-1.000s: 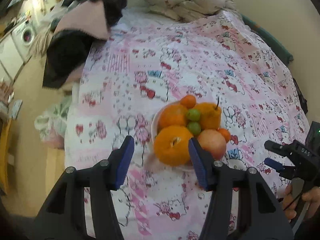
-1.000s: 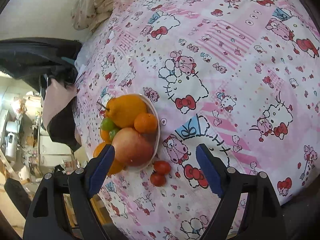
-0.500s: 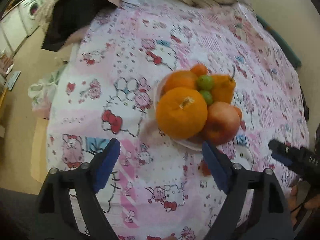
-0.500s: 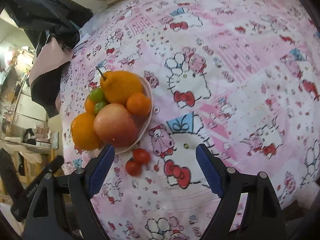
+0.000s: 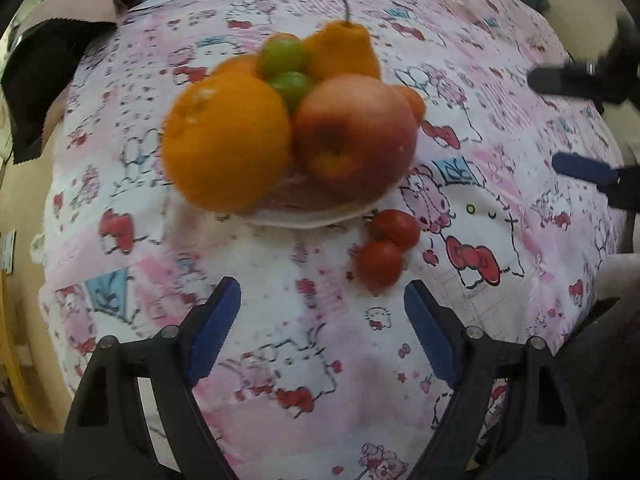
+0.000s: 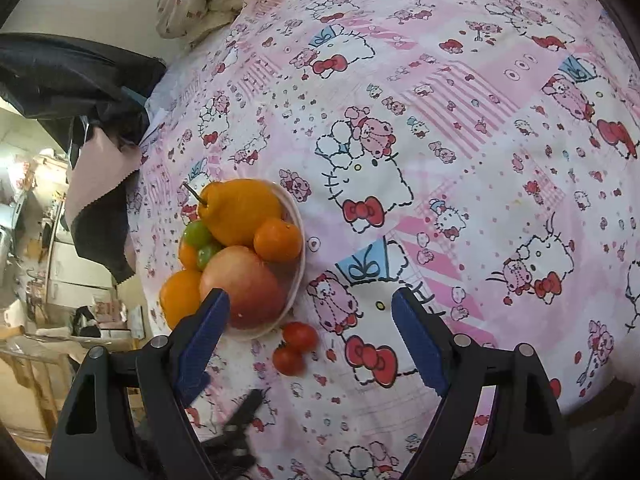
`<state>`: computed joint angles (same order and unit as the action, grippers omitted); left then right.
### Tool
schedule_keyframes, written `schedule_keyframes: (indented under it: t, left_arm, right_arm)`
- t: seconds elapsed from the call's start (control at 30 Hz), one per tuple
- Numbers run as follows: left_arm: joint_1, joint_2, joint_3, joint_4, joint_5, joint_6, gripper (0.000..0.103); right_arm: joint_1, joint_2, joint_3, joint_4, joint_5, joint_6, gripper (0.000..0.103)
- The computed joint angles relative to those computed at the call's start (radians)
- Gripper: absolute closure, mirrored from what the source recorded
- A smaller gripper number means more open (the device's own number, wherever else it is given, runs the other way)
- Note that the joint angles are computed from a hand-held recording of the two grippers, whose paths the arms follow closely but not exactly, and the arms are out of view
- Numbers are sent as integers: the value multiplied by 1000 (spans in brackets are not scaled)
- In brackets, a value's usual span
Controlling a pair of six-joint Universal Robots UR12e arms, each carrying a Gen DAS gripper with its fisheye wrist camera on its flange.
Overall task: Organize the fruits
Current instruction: 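Lower the left tool onto a cherry tomato and close its fingers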
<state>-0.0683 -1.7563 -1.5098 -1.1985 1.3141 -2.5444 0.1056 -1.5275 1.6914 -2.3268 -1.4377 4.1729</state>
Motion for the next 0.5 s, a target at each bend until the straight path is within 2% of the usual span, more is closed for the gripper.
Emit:
schedule_keyframes:
  t: [0.17, 0.27, 0.37, 0.43, 0.5]
  left_arm:
    - [-21, -4, -10, 14, 2, 31, 22]
    - [-35, -16, -2, -5, 14, 30, 25]
    - [-46, -29, 6, -25, 25, 34, 33]
    - [-56, -32, 0, -19, 40, 43, 43]
    - [-65, -32, -7, -17, 51, 54, 46]
  right_arm:
    - [-1, -10, 10, -13, -10, 0, 17]
    - [-9, -18, 22, -17, -2, 17, 17]
    - [-16, -24, 36, -33, 10, 41, 17]
    - [-17, -30, 41, -44, 2, 52, 17]
    - [-16, -33, 43, -54, -6, 54, 17]
